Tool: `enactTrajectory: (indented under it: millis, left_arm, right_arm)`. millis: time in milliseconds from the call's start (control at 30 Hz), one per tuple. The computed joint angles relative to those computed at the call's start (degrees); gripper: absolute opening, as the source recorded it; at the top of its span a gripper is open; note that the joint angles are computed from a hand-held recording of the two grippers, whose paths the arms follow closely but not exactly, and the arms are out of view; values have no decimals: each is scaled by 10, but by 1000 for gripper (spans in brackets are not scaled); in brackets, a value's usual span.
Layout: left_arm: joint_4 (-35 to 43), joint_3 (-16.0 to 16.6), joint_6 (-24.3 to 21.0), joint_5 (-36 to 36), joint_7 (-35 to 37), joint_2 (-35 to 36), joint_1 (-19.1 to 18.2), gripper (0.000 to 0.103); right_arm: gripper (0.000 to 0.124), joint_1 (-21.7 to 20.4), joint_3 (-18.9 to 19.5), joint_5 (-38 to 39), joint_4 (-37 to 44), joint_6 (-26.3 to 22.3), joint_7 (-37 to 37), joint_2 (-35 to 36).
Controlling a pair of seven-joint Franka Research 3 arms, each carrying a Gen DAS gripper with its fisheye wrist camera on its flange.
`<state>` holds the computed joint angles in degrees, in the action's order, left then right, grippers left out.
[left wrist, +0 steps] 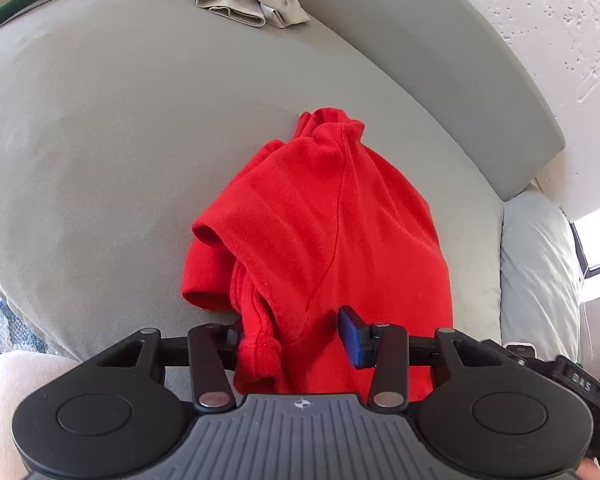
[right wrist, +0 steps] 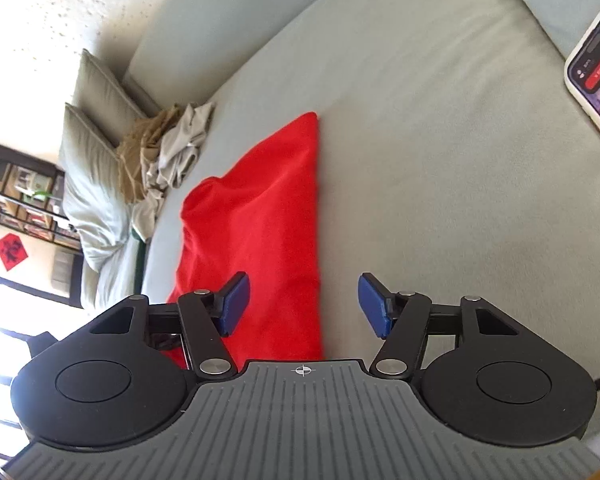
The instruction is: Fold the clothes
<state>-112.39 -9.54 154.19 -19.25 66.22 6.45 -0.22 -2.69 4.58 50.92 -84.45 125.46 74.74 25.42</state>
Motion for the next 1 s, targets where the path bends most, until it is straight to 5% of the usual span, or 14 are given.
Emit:
enactTrajectory:
  millis: [167, 400, 433, 500, 533, 633, 700, 1000]
  left_arm:
    - [0, -4, 6, -18, 20, 3, 2, 45]
    - [14, -6, 12, -21, 20, 19, 0, 56]
    - [18, -4, 7, -5, 8, 20, -2, 50]
    - [30, 4, -17, 49, -27, 18, -10, 20]
    - [33, 5, -23, 72, -33, 13, -13, 17]
    - [50, 4, -50, 151, -45, -2, -29, 16]
    - [64, -6, -65, 143, -18, -13, -35, 16]
    - [164, -57, -131, -150, 280, 0, -78, 16]
  right_arm:
    - [50, -13, 22, 22, 105, -41, 32, 99]
    - [51, -1, 57, 10, 233, -33, 48, 201]
    - [48, 6, 57, -1, 241, -23, 47, 207]
    - [34, 25, 47, -44, 252, -12, 45, 208]
    - [27, 34, 42, -67, 254, -9, 43, 205]
    - [19, 38, 39, -98, 218, 5, 24, 159]
    - [19, 36, 37, -105, 186, 14, 9, 120]
    - [19, -43, -38, -19, -62, 10, -6, -137]
